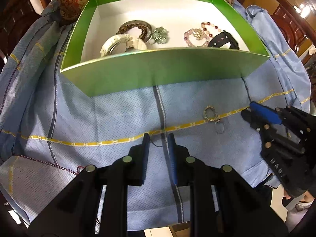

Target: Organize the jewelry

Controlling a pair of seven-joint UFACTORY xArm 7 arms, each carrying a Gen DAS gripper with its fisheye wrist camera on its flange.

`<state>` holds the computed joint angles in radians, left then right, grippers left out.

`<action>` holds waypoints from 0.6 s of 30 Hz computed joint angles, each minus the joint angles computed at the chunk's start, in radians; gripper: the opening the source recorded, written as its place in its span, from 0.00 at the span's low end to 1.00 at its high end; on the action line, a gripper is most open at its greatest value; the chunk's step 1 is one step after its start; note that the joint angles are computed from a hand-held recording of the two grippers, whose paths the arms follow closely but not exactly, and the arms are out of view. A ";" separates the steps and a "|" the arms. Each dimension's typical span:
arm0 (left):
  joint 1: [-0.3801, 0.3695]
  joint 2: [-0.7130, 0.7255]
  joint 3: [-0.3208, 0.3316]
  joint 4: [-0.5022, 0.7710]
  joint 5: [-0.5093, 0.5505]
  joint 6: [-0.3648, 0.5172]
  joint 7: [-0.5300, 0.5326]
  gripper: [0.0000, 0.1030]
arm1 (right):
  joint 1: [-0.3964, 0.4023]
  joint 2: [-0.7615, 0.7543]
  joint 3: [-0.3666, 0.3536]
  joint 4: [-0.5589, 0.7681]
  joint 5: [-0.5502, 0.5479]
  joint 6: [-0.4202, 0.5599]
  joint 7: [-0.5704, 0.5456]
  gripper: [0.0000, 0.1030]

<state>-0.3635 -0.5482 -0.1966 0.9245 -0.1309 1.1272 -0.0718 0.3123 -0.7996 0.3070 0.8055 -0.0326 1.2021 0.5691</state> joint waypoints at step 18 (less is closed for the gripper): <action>-0.016 -0.033 -0.024 -0.006 0.014 -0.015 -0.018 0.19 | 0.011 0.009 -0.005 -0.001 0.006 -0.008 -0.007 0.19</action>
<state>-0.3797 -0.5810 -0.2207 0.9184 -0.1173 1.1123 -0.0894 0.3232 -0.7909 0.3024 0.8045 -0.0264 1.1939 0.5619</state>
